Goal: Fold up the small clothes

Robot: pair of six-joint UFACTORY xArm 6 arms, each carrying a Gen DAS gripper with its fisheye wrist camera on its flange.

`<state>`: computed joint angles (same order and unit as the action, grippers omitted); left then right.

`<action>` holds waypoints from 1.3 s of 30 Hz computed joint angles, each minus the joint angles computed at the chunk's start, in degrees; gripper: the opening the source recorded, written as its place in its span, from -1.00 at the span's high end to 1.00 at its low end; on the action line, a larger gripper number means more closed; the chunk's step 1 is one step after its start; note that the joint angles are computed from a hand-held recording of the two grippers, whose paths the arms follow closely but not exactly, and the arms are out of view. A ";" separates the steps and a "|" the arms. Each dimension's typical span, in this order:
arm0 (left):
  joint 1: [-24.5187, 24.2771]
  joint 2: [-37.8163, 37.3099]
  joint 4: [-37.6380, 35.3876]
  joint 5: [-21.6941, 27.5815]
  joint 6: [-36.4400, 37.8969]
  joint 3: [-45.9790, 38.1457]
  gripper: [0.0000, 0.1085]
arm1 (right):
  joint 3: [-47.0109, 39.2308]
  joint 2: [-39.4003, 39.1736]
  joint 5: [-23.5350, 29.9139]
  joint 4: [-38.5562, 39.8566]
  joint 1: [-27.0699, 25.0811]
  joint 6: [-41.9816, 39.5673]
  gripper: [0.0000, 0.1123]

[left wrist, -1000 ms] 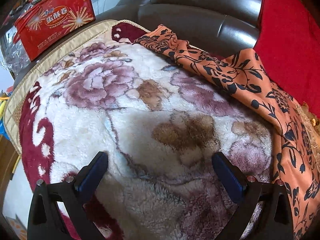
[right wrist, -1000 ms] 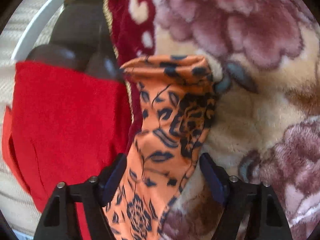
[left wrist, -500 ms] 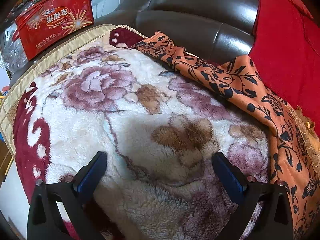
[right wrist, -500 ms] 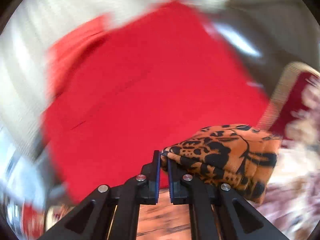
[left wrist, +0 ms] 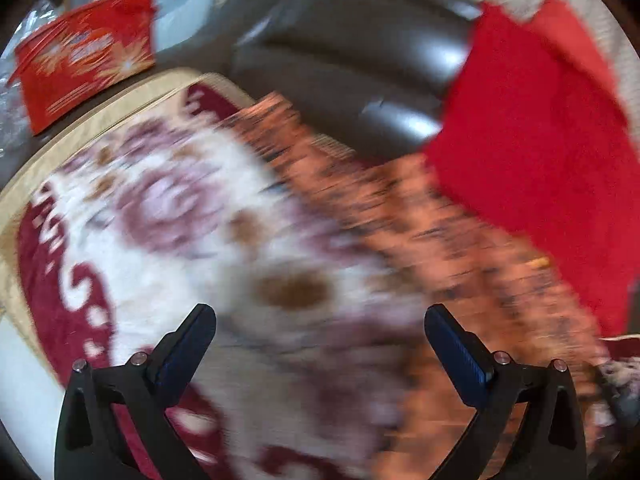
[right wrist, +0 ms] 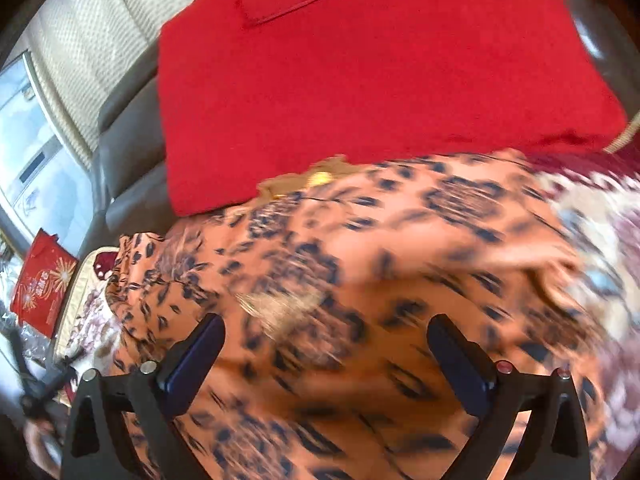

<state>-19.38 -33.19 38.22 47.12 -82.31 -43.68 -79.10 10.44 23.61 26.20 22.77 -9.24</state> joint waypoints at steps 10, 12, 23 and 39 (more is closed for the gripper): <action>-0.51 34.65 -24.03 -10.60 26.69 -32.56 -0.86 | 8.75 -3.76 -5.52 24.62 -1.89 -23.75 -0.83; 0.04 41.06 -27.84 -7.01 29.59 -38.30 -0.75 | 8.67 -3.87 -5.00 28.04 -2.16 -26.16 -0.83; -3.09 37.80 -6.99 -2.12 14.51 -38.25 0.87 | 8.16 -3.05 -5.13 32.81 -1.68 -29.04 -0.83; -2.00 35.71 -5.87 -5.65 12.23 -25.57 0.84 | -9.92 2.57 11.45 29.88 -9.51 -17.64 -0.83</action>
<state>-21.38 2.52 32.35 41.47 -70.08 -69.25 -89.02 13.01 35.05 56.08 13.25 -26.88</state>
